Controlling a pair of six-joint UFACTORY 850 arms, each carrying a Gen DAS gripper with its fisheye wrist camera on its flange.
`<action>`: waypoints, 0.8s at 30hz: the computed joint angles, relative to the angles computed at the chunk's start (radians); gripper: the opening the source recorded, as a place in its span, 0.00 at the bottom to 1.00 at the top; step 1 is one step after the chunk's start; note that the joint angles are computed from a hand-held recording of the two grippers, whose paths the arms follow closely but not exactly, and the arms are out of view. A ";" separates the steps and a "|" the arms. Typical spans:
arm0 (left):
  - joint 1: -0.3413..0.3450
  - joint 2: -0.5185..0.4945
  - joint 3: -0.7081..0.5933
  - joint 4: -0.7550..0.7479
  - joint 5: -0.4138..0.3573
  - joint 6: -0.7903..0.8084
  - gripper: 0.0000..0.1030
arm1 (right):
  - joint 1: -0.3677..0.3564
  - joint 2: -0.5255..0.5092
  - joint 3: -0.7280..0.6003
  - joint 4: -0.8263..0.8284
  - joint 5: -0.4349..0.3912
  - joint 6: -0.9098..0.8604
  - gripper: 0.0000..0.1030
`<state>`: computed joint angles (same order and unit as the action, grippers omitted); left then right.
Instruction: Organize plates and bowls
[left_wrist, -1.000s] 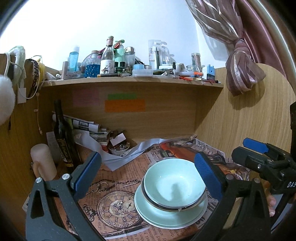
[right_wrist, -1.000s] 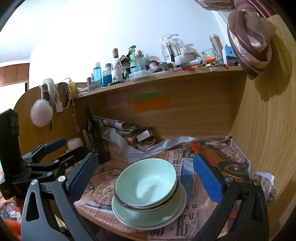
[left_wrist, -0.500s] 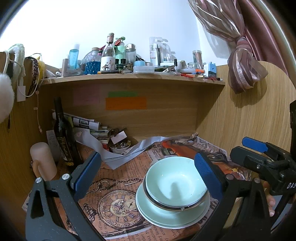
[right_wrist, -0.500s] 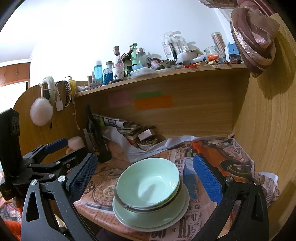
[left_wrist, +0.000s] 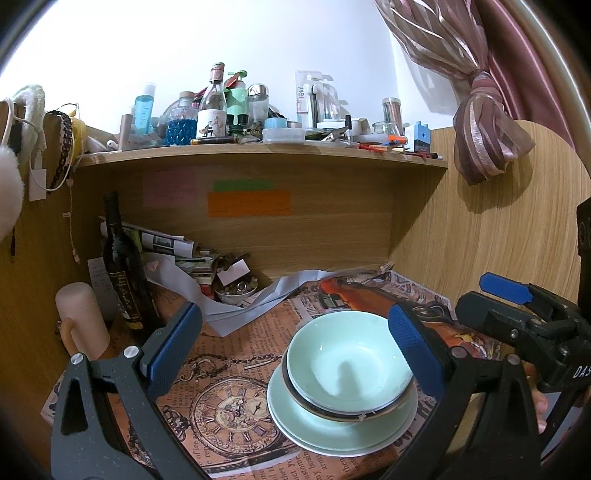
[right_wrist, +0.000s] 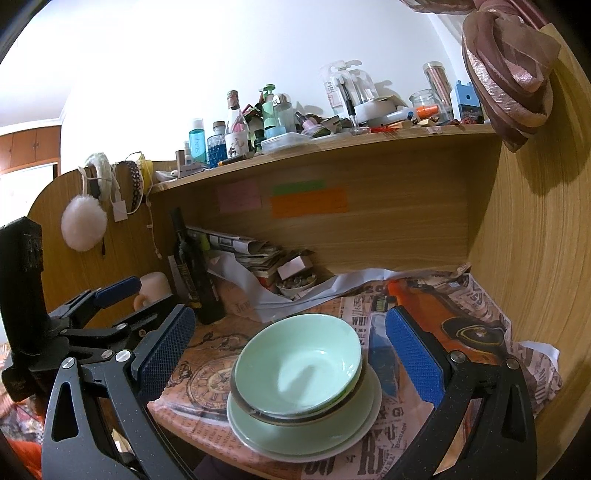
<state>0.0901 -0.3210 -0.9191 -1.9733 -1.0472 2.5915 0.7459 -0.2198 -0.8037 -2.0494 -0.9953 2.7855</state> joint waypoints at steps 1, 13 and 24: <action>0.000 -0.002 -0.002 0.002 -0.001 -0.001 1.00 | 0.000 0.000 -0.001 0.001 0.001 0.000 1.00; -0.004 -0.005 -0.010 0.002 0.003 -0.021 1.00 | 0.000 -0.003 -0.007 0.005 0.003 -0.009 1.00; -0.008 -0.009 -0.019 0.023 -0.002 -0.037 1.00 | -0.013 0.004 -0.003 -0.004 0.004 -0.016 1.00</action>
<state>0.0824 -0.3298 -0.9381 -1.9503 -1.0493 2.5544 0.7333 -0.2153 -0.8071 -2.0537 -0.9916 2.7695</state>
